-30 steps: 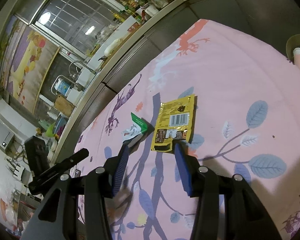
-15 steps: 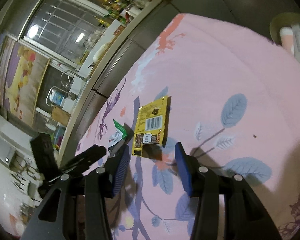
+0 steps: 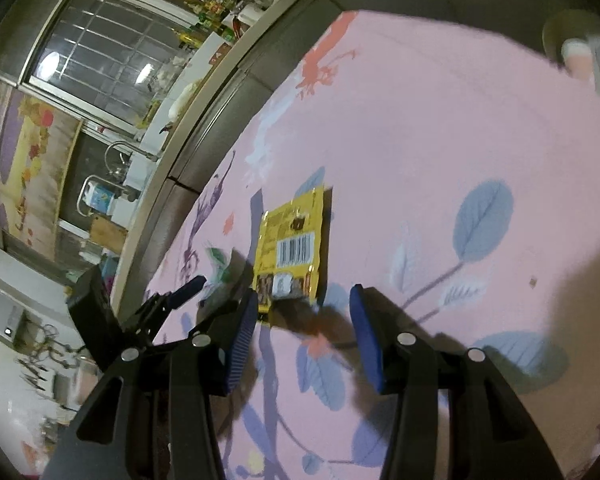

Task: Collect trash
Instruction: 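Grasp the green-and-white packet with the left gripper while the right grasps the yellow packet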

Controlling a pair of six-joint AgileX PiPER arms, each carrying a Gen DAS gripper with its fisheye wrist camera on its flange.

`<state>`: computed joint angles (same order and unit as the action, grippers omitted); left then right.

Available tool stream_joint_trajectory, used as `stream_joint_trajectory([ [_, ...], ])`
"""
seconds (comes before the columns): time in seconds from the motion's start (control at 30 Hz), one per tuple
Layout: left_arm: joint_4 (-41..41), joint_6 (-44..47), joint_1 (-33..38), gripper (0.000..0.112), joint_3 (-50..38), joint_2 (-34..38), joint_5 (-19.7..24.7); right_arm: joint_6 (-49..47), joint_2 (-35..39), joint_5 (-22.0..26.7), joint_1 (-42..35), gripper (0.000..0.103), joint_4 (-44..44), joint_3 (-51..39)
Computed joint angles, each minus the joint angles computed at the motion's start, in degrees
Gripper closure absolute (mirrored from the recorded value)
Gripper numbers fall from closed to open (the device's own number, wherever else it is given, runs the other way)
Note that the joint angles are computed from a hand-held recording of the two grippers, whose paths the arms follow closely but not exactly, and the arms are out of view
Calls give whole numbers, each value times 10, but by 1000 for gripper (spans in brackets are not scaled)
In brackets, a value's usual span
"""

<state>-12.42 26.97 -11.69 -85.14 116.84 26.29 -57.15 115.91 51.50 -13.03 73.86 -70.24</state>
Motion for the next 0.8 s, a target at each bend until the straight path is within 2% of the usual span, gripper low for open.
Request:
stream_joint_trajectory([
  [0.03, -27, 23, 5, 66, -2, 1, 7, 7, 5, -3, 4, 57, -4, -9],
  [0.07, -52, 39, 10, 72, -8, 2, 20, 6, 13, -1, 4, 57, 1, -17],
  [0.13, -53, 33, 11, 77, -3, 1, 13, 13, 26, -2, 11, 57, 5, -36],
  [0.23, -100, 56, 21, 94, -1, -4, 32, 8, 41, -2, 28, 58, 14, -56],
  [0.37, -180, 89, 44, 95, 10, -16, 65, 38, 77, 17, 51, 91, -14, -104],
  [0.43, -207, 101, 52, 95, 21, -25, 76, 40, 78, 17, 57, 98, -21, -106],
  [0.6, -265, 129, 70, 95, 38, -48, 110, -18, 33, 41, 25, 103, 21, -57],
  [0.8, -270, 110, 53, 95, 22, -58, 131, -63, -11, 72, -40, 103, 56, -9],
])
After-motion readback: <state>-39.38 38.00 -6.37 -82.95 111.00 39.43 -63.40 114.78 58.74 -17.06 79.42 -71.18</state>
